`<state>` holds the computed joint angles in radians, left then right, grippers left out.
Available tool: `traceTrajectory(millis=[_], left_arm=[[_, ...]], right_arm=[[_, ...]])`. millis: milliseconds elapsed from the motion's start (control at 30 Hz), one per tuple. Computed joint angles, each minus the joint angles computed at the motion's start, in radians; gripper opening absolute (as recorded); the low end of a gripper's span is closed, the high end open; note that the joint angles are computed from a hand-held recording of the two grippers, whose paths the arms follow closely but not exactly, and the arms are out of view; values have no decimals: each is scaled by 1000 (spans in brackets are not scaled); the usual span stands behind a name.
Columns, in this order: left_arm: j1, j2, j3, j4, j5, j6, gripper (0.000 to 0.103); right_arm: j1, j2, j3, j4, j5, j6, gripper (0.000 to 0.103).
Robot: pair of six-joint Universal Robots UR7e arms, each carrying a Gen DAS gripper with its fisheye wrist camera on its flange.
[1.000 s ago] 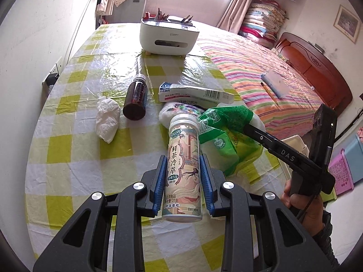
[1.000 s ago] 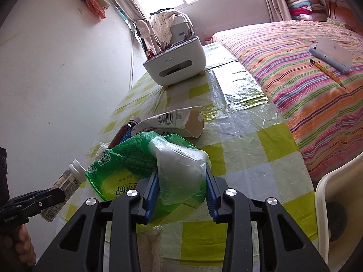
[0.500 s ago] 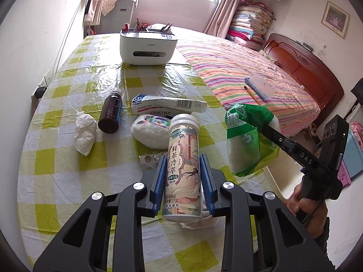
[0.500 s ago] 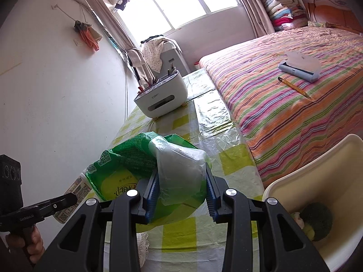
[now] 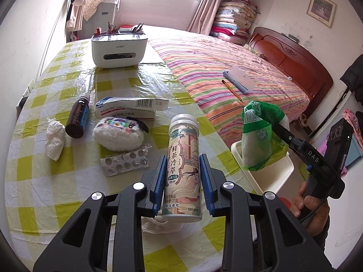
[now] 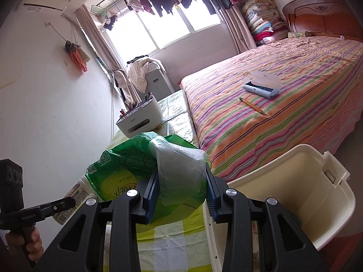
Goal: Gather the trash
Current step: 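Carry the green packet over the cream bin and open the right gripper while the left carries the bottle, then lower the white drink bottle into the cream bin and open the left gripper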
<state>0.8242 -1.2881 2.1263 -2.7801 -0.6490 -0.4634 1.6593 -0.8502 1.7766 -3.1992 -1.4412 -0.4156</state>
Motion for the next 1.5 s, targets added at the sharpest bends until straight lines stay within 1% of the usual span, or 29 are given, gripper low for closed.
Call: traceTrajectory(millis=[167, 367, 633, 800, 867, 933, 1000, 1300, 1500], left_arm=[[-10, 44, -15, -37, -11, 41, 28], [-19, 82, -30, -59, -26, 59, 28], [-35, 128, -41, -88, -38, 111, 28], [-41, 155, -42, -119, -52, 131, 28], [-42, 169, -45, -130, -58, 144, 28], [-42, 181, -51, -133, -68, 150, 28], [-41, 188, -54, -135, -80, 153, 28], [-26, 246, -99, -128, -137, 153, 28], [-9, 317, -176, -104, -167, 167, 28]], right_arm=[[-26, -25, 19, -34, -1, 1, 35], [-45, -49, 49, -123, -47, -10, 35], [-47, -49, 73, -249, -168, -44, 37], [-55, -53, 69, -242, -170, -38, 40], [-60, -58, 73, -243, -167, -33, 45], [-63, -60, 70, -237, -166, -26, 54], [-66, -61, 67, -233, -164, -13, 56], [-91, -78, 76, -270, -129, 69, 58], [-101, -84, 80, -287, -109, 103, 58]])
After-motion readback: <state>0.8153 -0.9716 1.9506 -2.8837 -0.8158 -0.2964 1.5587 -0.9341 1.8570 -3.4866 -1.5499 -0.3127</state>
